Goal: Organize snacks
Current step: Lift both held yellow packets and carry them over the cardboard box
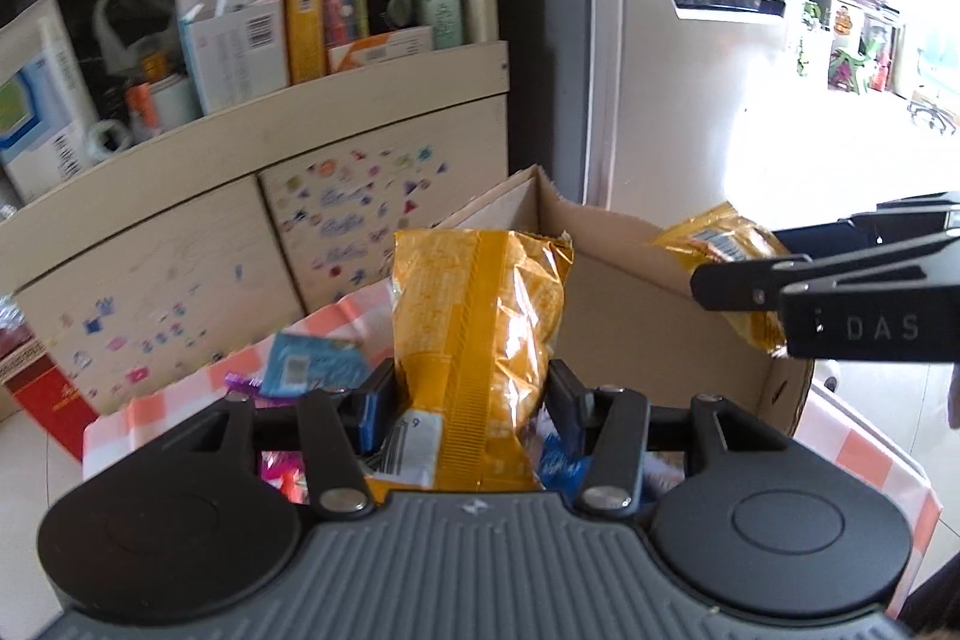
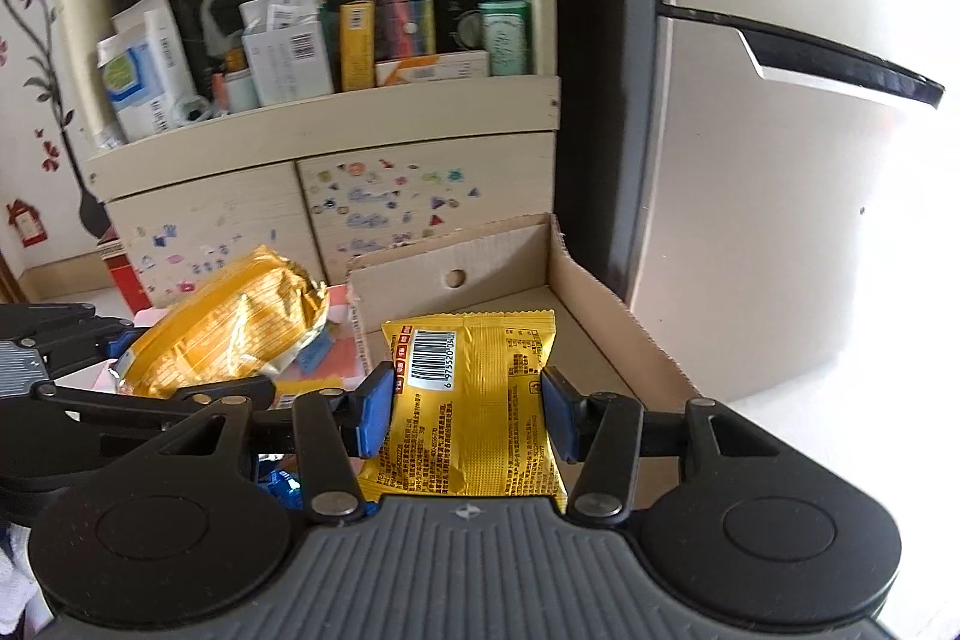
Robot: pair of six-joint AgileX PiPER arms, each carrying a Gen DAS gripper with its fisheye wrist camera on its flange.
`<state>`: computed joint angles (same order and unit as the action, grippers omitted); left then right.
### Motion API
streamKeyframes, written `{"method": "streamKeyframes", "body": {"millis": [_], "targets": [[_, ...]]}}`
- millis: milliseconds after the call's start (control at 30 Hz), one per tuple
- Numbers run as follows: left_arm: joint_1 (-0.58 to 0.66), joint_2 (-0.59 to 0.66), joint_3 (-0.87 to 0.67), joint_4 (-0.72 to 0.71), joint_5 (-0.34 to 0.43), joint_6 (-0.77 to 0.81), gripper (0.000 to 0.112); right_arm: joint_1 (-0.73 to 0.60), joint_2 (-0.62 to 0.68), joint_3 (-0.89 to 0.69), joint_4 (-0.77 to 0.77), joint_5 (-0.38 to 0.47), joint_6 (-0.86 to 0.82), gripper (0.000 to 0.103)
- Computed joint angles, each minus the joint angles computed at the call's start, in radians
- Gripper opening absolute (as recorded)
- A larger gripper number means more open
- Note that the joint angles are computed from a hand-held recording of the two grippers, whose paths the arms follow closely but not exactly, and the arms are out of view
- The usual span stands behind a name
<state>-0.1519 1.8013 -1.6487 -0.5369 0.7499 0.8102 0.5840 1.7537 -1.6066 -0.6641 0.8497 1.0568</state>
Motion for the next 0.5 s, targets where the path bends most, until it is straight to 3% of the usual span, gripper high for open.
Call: {"method": "streamKeyframes", "body": {"millis": [500], "targets": [[-0.096, 0.231, -0.253, 0.064, 0.077, -0.107, 0.051, -0.084, 0.065, -0.074, 0.083, 0.069, -0.066, 0.058]]}}
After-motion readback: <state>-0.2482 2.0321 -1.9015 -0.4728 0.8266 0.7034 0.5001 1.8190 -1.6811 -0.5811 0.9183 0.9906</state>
